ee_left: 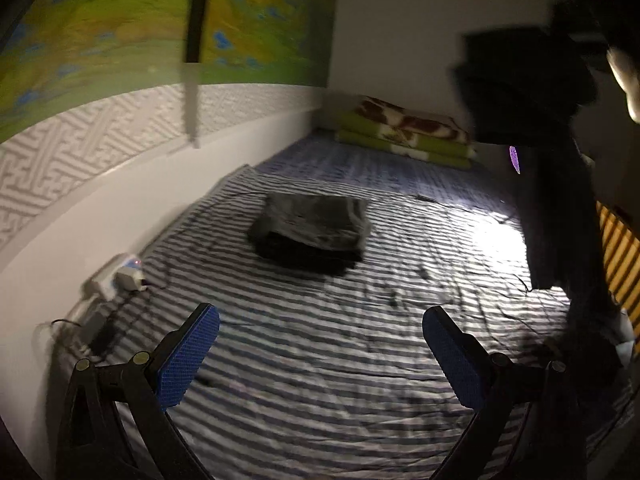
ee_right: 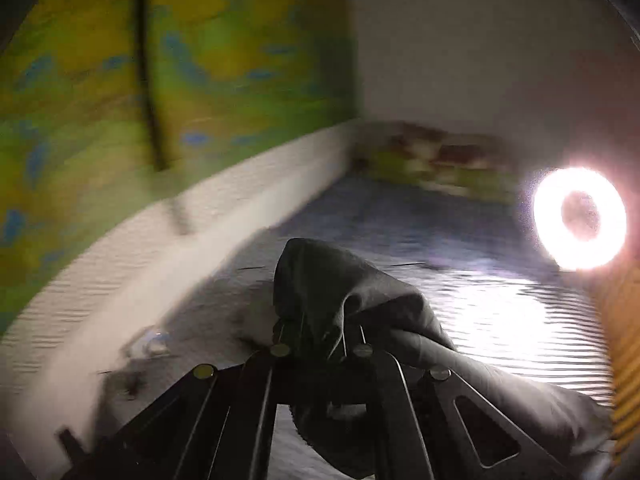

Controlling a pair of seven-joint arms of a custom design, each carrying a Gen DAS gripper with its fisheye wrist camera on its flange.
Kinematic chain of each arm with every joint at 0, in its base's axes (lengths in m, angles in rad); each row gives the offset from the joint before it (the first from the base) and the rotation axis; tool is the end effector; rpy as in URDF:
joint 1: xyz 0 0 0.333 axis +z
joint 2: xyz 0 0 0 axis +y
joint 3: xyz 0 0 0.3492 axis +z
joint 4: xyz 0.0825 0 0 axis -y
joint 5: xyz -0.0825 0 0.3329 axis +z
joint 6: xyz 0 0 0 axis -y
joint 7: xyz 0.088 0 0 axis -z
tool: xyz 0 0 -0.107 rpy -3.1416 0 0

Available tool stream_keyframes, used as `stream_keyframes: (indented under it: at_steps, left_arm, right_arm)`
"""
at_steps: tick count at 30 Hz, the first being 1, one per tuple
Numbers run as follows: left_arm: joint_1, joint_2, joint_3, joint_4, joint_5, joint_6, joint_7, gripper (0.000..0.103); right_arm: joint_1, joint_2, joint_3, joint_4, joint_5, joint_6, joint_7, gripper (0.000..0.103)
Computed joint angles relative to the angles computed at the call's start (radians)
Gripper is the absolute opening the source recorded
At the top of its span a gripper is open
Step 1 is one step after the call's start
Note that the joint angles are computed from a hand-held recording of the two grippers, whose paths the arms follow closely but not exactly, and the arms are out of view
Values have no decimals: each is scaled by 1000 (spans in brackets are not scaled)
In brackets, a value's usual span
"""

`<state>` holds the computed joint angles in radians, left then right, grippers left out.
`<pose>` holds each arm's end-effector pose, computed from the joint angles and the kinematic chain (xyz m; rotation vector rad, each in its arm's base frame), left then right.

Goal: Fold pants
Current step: 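Carry the black trousers with the right tool and lay them across the bed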

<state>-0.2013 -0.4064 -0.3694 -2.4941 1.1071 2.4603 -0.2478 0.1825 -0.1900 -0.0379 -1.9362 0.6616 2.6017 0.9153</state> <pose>0.3227 -0.2262 0.5138 -1.9118 1.2024 -0.7383 0.4920 0.0566 0.7065 -1.8126 1.2340 -0.5011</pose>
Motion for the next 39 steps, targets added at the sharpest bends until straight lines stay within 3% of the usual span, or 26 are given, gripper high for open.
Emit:
stream_keyframes:
  at_steps: [6,10,13,16,19,23,30,34,37,39]
  left_arm:
    - [-18,-125,16,-113,-112,-55,51,103]
    - [-27,-162,16,-166,-183,-66,87,103]
    - [-25,-154,-3,-178,-201,-67,96,103]
    - [-9,-96,-12,-162,-179,-36,74,103]
    - [3,-25,-20,-133,-133,1,47,103]
    - [2,80,-11,-82,-81,28,17,103]
    - [-29,326,52,32,-4,103,62,103]
    - [-55,450,98,106,19,91,102,103]
    - [-64,518,135,151,18,82,135,102]
    - [-61,548,159,167,14,99,150,92]
  right_arm:
    - [155,1,68,-91,236,-51,-105,3]
    - [162,56,92,-162,203,-75,-57,10]
    - [143,98,84,-195,179,-118,-85,25]
    - [82,97,28,-267,255,-151,-189,31]
    - [-1,73,-31,-328,312,-200,-273,44]
    - [-128,109,-85,-387,280,-86,-334,48]
    - [-310,355,-140,-261,99,116,-159,49]
    - [-393,478,-130,-113,75,18,-22,49]
    - [-420,513,-98,-71,52,-1,24,49]
    - [-420,533,-80,-58,30,23,38,49]
